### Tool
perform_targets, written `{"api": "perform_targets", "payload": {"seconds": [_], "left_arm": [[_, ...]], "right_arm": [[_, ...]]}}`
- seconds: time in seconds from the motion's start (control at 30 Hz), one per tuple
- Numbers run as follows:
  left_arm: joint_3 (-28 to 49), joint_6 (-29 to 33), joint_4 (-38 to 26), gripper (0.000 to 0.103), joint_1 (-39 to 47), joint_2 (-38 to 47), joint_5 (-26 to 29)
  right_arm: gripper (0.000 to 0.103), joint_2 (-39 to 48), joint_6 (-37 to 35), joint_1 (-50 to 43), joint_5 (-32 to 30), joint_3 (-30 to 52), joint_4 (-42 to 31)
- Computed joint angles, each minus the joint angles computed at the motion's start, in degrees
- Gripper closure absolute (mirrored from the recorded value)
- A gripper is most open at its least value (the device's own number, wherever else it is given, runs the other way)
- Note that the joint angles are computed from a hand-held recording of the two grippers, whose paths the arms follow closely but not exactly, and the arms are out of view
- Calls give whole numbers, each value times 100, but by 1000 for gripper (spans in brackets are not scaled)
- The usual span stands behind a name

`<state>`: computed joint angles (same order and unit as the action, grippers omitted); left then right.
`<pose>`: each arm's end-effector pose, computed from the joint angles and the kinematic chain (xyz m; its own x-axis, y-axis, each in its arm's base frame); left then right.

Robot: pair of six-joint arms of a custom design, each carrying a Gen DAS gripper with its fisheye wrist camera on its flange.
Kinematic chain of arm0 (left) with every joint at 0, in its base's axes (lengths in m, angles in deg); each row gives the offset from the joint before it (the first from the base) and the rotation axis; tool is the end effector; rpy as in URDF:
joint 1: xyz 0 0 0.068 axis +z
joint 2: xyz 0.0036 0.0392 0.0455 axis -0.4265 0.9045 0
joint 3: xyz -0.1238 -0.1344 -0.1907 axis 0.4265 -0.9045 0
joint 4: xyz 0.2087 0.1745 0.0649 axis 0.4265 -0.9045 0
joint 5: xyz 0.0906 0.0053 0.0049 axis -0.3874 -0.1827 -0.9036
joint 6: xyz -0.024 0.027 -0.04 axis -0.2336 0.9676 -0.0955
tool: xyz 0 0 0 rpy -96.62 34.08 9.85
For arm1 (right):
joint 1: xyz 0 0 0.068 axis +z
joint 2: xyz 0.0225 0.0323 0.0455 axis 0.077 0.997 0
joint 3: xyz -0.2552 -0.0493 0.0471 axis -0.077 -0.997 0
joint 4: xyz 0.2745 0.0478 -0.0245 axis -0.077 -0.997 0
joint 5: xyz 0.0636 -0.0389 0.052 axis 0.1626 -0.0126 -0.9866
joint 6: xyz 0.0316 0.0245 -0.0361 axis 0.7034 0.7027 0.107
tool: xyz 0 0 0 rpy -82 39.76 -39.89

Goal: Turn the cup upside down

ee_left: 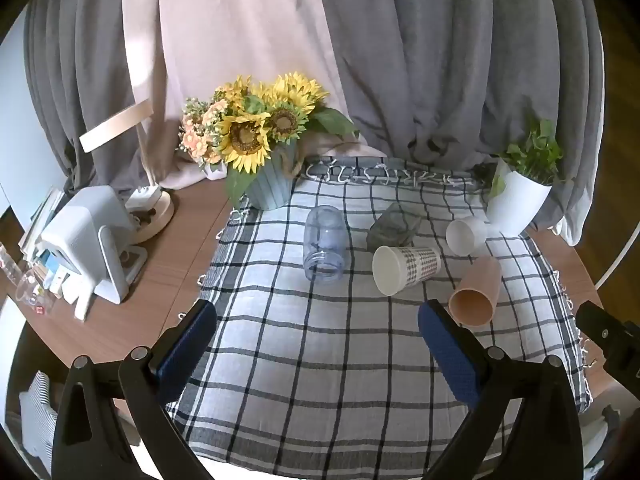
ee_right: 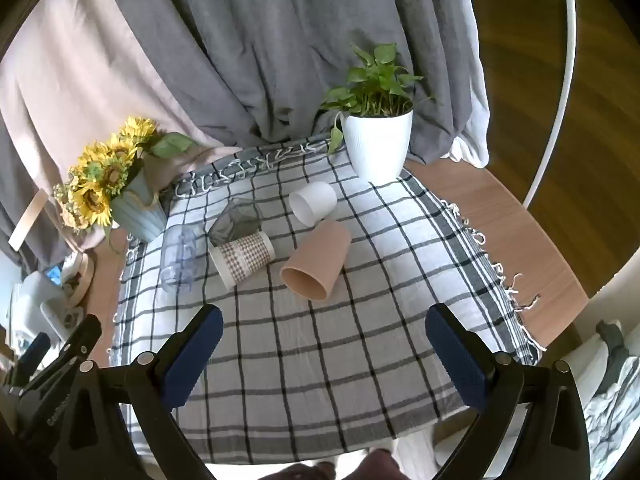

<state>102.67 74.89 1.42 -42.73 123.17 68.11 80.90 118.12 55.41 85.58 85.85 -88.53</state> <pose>0.2880 -0.0847 0.2518 -0.6833 0.1132 -0.7213 0.1234 0.9916 0.0388 0.2216 0.2399 0.2686 -0.6587 0.4207 -0.6238 0.4529 0.8838 0.1177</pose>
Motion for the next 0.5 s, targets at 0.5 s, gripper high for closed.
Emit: {"api": "perform_targets", "payload": {"seconds": [0.5], "left_arm": [[-139, 40, 111, 0, 81, -51, 128]], "right_arm": [[1, 59, -18, -40, -102, 11, 36]]}}
